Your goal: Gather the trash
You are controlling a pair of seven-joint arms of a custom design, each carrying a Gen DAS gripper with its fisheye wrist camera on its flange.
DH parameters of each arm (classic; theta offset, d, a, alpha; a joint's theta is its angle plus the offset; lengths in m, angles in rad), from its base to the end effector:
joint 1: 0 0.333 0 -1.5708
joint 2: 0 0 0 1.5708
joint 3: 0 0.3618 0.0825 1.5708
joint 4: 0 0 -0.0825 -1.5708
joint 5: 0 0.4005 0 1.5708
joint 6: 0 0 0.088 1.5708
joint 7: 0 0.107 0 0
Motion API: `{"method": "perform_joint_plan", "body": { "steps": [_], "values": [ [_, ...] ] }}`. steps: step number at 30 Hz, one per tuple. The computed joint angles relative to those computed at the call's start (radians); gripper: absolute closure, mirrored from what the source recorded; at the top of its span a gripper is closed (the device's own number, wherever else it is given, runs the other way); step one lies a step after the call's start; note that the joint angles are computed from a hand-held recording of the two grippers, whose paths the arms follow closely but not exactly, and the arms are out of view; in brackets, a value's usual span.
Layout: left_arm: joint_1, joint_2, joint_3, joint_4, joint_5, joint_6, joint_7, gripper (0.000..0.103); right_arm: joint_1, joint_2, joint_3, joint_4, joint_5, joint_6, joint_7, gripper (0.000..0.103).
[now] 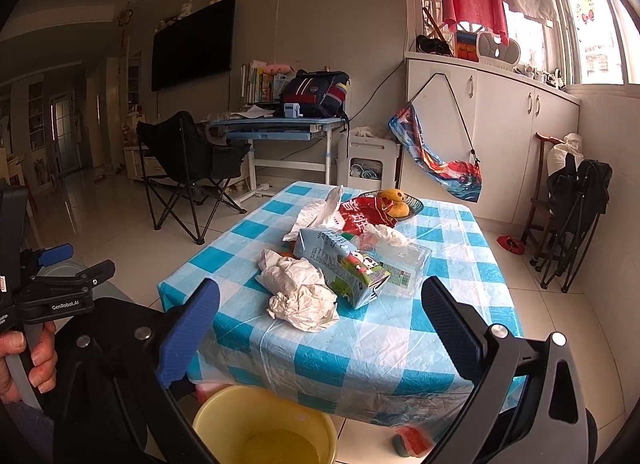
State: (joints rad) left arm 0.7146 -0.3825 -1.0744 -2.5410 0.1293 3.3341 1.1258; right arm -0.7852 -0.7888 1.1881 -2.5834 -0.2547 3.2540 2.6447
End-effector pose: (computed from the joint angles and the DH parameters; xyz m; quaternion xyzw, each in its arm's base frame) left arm 0.4453 -0.2209 0.4803 -0.5535 0.6785 -0.3540 0.3285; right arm 0.3962 0.2695 0.4729 -0.5555 0.6289 -0.3955 0.3734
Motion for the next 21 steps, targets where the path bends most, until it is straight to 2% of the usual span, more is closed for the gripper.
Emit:
{"method": "perform_joint_plan", "body": {
  "steps": [21],
  "values": [
    [0.04, -0.001, -0.039, 0.017, 0.009, 0.005, 0.0, 0.007, 0.015, 0.019, -0.015, 0.012, -0.015, -0.022, -0.014, 0.006]
  ]
}}
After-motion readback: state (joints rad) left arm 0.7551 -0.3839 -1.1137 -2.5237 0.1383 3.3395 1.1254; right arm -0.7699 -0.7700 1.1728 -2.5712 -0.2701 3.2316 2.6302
